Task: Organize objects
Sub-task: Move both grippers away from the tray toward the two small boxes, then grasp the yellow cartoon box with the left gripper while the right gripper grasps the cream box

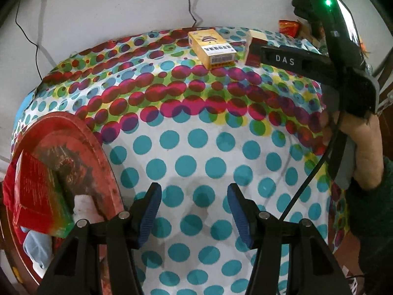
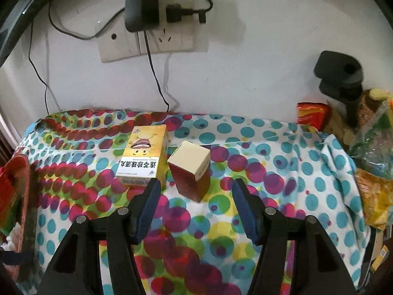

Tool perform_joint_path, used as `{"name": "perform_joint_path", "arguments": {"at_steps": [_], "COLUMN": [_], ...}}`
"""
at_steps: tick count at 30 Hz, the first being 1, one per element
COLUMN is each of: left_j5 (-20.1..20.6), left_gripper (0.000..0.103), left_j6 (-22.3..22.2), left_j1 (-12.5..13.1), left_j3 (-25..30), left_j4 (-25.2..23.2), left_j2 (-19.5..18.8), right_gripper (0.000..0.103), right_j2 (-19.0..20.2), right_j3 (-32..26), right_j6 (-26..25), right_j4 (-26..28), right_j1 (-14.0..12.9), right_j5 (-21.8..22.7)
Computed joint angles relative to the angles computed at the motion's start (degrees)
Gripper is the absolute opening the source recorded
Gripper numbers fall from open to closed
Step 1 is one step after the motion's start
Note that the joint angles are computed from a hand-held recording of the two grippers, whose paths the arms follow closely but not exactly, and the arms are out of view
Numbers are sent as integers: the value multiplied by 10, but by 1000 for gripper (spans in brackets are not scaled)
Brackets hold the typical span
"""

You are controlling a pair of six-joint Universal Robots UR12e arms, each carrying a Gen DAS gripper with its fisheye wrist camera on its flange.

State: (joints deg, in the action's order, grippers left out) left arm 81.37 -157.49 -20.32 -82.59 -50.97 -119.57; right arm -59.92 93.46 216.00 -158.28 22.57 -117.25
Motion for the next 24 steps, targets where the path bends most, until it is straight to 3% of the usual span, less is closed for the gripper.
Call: {"name": "perform_joint_path", "arguments": {"at_steps": [6, 10, 18, 20, 24], "left_j5": [13, 15, 13, 12, 50], "left_gripper": [57, 57, 58, 60, 61], "left_j6": [-11, -11, -45, -48, -56], "left_j1": [-5, -13, -39, -45, -56], "left_j3": [21, 46, 122, 147, 196], "left_j4": [6, 16, 51, 42, 8], "left_j2": [-18, -33, -83, -98, -128], "right_gripper": [57, 35, 35, 35, 35], "right_j2": [16, 19, 2, -4, -11], "right_j3": [-5, -4, 33, 47, 69], "right_j6": [-7, -15, -11, 2, 34], "right_j4": [-17, -26, -66, -84, -124], "right_j1": [-7, -10, -12, -17, -26], "right_j5": [13, 18, -15, -2, 21]}}
